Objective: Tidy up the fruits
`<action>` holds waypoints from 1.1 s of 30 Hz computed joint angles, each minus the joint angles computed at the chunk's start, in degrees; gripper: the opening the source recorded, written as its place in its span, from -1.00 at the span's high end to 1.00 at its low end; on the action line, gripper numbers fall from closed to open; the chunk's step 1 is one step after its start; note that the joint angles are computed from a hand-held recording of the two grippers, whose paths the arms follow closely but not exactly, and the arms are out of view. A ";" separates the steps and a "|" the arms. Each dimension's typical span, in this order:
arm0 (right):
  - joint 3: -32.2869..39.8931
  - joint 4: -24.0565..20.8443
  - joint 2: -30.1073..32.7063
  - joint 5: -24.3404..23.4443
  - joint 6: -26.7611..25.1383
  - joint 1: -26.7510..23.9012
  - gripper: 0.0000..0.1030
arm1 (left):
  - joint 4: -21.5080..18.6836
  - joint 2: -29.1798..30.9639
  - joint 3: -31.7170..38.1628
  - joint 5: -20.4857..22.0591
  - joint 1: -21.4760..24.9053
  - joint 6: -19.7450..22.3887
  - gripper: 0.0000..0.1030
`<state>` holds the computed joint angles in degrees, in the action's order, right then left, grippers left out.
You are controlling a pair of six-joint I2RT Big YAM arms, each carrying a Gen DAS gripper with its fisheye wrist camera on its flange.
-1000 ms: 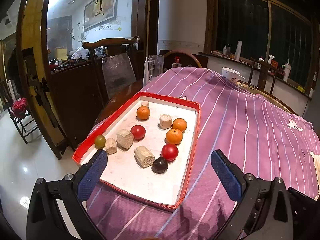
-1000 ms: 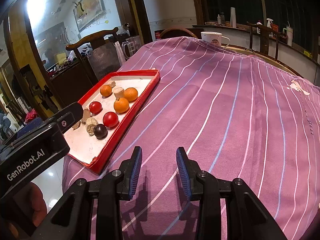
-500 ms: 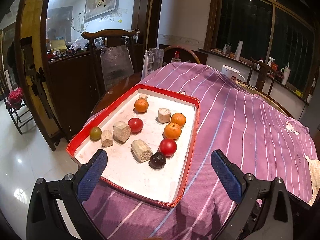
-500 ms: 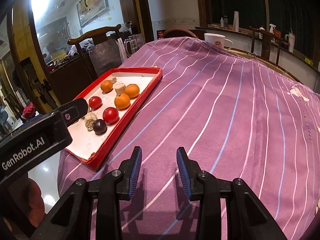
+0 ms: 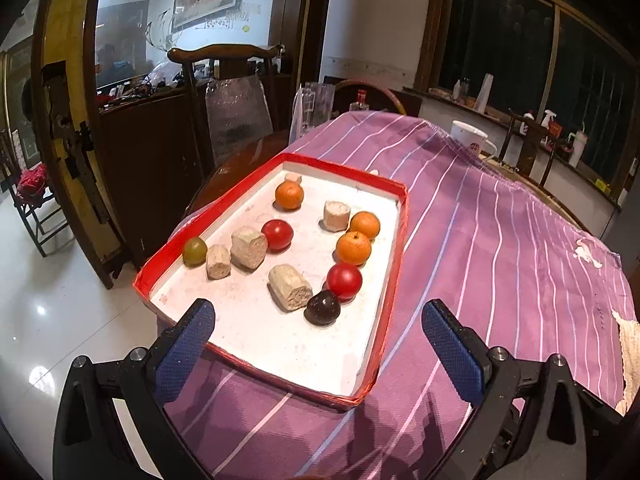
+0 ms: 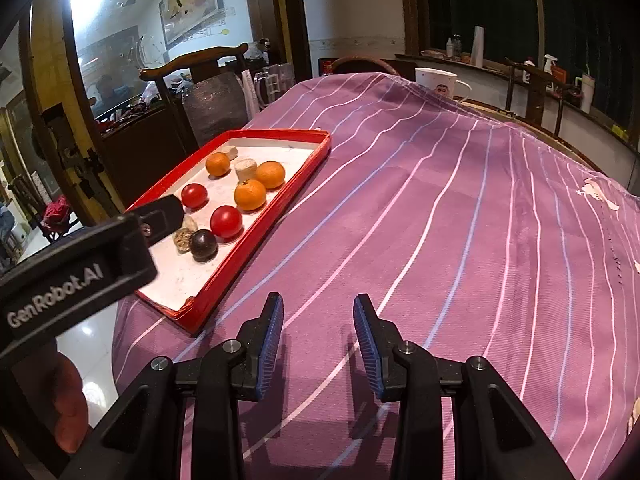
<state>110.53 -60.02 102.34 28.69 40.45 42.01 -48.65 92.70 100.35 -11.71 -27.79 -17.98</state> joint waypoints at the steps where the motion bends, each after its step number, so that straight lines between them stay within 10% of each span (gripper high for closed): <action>1: 0.00 0.09 0.03 -0.04 -0.20 0.04 0.21 | -0.23 0.07 0.06 -0.13 0.03 0.00 -1.00; 33: 2.24 -1.26 2.22 -0.28 -2.95 0.83 0.14 | -3.47 1.00 0.54 5.14 2.08 -1.82 -1.00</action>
